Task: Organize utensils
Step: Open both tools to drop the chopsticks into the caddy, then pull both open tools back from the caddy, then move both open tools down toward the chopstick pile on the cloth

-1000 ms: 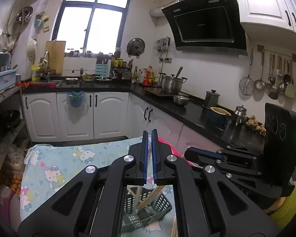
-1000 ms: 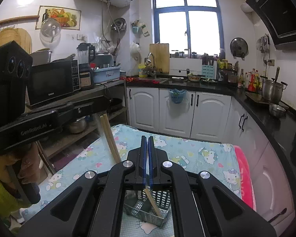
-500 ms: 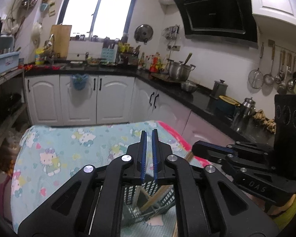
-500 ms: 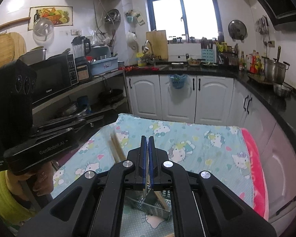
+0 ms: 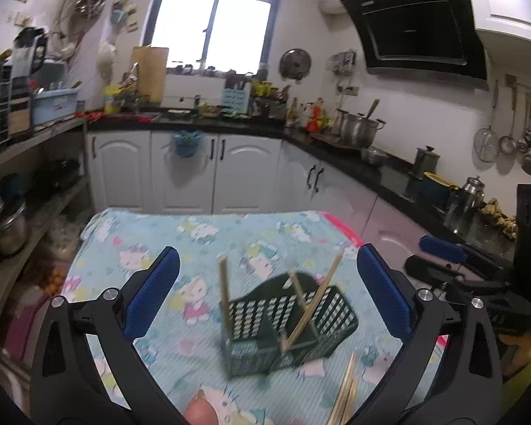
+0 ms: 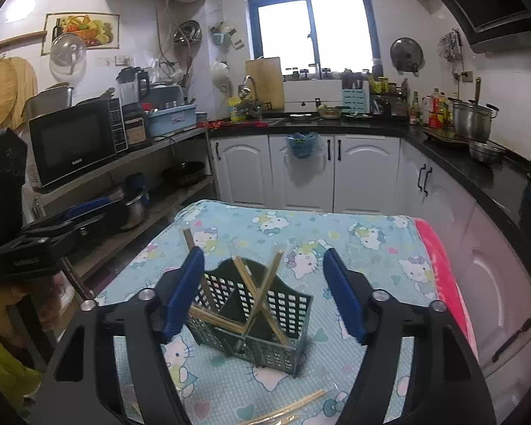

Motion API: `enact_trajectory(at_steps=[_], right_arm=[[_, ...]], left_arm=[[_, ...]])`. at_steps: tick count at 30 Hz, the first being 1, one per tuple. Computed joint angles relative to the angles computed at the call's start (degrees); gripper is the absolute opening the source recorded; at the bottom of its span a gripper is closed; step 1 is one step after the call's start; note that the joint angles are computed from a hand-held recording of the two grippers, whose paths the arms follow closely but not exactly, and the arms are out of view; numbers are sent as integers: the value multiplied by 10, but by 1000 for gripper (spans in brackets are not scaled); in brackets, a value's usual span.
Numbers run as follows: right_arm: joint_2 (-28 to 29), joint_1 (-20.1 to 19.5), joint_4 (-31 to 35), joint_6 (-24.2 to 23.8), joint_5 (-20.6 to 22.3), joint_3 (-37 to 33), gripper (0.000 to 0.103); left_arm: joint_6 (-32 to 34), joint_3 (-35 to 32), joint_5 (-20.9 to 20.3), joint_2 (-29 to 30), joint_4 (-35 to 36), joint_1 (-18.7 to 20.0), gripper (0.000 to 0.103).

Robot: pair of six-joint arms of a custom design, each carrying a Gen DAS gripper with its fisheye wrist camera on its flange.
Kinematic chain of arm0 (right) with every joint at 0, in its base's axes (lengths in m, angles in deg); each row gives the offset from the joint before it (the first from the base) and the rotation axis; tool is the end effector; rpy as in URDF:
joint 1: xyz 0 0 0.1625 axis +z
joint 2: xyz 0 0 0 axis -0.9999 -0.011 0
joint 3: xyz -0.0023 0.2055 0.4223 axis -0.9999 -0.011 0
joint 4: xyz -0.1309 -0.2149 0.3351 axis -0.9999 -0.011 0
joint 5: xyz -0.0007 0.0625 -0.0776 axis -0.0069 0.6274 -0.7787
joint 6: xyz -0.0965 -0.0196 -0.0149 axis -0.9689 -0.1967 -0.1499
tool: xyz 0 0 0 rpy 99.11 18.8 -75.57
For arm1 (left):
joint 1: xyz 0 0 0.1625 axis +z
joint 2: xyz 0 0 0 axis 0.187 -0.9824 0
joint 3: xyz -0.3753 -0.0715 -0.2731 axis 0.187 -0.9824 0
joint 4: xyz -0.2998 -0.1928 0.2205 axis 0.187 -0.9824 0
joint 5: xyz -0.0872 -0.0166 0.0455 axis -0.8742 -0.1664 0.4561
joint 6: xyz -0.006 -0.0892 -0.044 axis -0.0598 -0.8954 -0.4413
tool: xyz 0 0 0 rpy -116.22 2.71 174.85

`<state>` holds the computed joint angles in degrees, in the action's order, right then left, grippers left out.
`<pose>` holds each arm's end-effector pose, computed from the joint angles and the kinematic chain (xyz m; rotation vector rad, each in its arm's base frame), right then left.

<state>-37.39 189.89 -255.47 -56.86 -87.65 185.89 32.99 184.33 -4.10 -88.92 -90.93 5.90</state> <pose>0.1848 -0.3732 0.4762 0.8895 -2.3009 1.2097 -0.4955 -0.3741 0.1767 0.7950 2.3304 -1.3025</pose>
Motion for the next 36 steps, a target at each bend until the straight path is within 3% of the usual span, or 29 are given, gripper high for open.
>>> enact_trajectory(at_steps=[16, 36], right_arm=[[-45, -15, -25, 9, -14, 51, 83], [-72, -5, -9, 18, -30, 98, 84]], left_arm=[[-140, 69, 2, -38, 76, -26, 92], [-232, 124, 4, -69, 116, -52, 92]])
